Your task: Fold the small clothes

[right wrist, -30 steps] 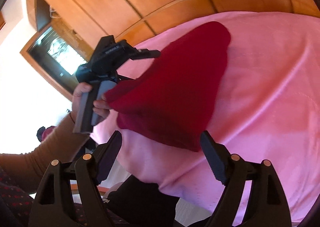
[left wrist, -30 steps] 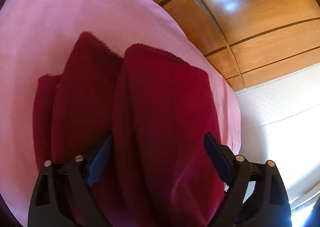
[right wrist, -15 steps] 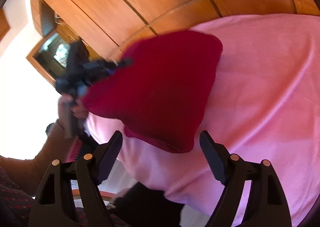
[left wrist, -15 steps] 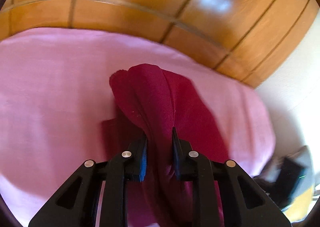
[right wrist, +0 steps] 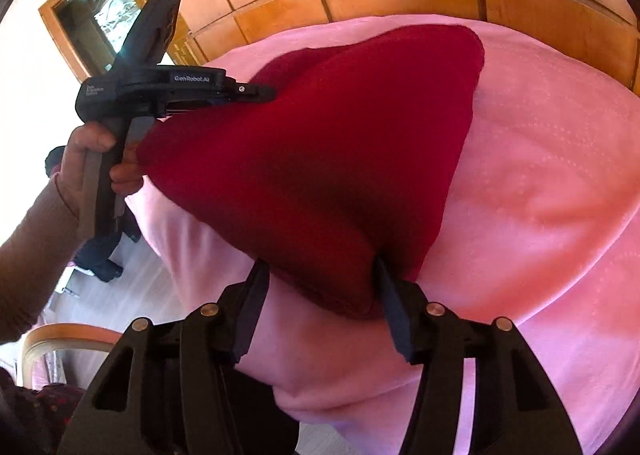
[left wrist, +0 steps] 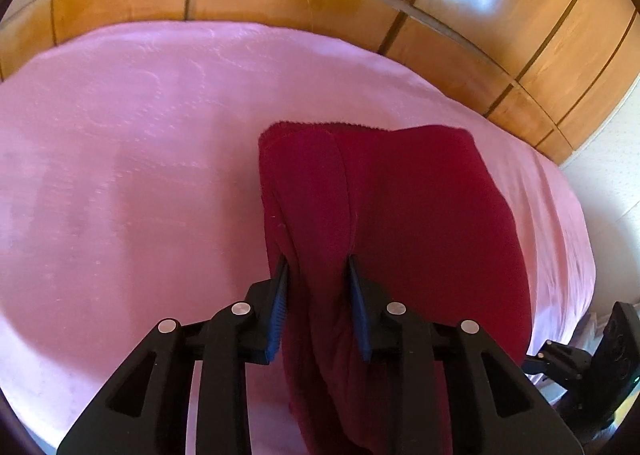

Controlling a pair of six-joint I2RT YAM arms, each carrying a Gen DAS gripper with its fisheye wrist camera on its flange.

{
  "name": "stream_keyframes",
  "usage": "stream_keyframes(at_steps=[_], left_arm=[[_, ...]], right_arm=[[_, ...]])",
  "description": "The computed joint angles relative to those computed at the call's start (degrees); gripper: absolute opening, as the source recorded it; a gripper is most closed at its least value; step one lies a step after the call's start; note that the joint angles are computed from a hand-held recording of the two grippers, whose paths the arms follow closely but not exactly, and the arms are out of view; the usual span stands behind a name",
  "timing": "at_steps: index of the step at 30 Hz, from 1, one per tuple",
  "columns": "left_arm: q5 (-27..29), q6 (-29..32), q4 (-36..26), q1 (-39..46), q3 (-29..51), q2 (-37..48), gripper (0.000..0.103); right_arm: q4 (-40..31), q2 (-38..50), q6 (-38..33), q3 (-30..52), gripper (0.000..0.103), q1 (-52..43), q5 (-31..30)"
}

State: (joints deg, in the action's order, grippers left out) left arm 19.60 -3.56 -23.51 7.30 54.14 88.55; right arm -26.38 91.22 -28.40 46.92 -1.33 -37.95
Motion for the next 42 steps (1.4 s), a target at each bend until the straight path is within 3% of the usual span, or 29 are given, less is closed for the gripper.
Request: stream_keyframes(at_steps=[3,6,13,15,18,20,25,27,30,32,42], left_arm=[[-2.7,-1.8,0.7,-1.4,-1.6,-4.3,0.035],[-4.4,-3.5,1.4,-2.8,-2.6,-7.2,0.050],[-12.4,-4.6,5.0,-7.9,-4.5,-6.5,0.052],[-13.9,-4.9,5.8,-8.7,-4.9,-5.5,0.052],[-14.1,-4.9,7.4,-8.6,-6.4,-4.7,0.052],[-13.9,-5.2,8.7,-8.3,-7.5,-4.6,0.052],[-13.2,-6.2,10.2,-7.9,-9.5,-6.7,0.052],[-14.4,-6.3,10.0,-8.3,-9.9,-7.9,0.052],[-15.7,-6.4,9.7,-8.6,-10.7,-10.3,0.064],[-16.5,-6.1,9.1,-8.6,-11.0,-11.8,0.071],[-16.6,-4.3,8.5,-8.0,-11.4,-11.6,0.072]], right_arm=[[-6.6,-0.4,-2.1,4.3,0.070,-2.8,-4.1],[-6.4,-0.1,3.4,9.6,0.070,-4.5,-7.3],[7.8,9.9,24.7,21.2,0.067,4.1,3.2],[9.8,14.7,27.2,24.7,0.066,6.2,6.7],[6.9,25.8,28.6,33.5,0.065,10.3,14.2],[11.4,27.7,28.1,32.0,0.066,11.2,16.2],[13.8,26.4,28.3,29.9,0.068,10.5,15.1],[14.4,26.2,28.4,29.6,0.073,10.5,14.5],[14.7,23.4,27.3,27.0,0.084,10.0,13.3],[14.8,21.8,27.2,25.7,0.088,9.2,11.7],[12.9,21.0,29.9,24.5,0.093,1.0,-0.8]])
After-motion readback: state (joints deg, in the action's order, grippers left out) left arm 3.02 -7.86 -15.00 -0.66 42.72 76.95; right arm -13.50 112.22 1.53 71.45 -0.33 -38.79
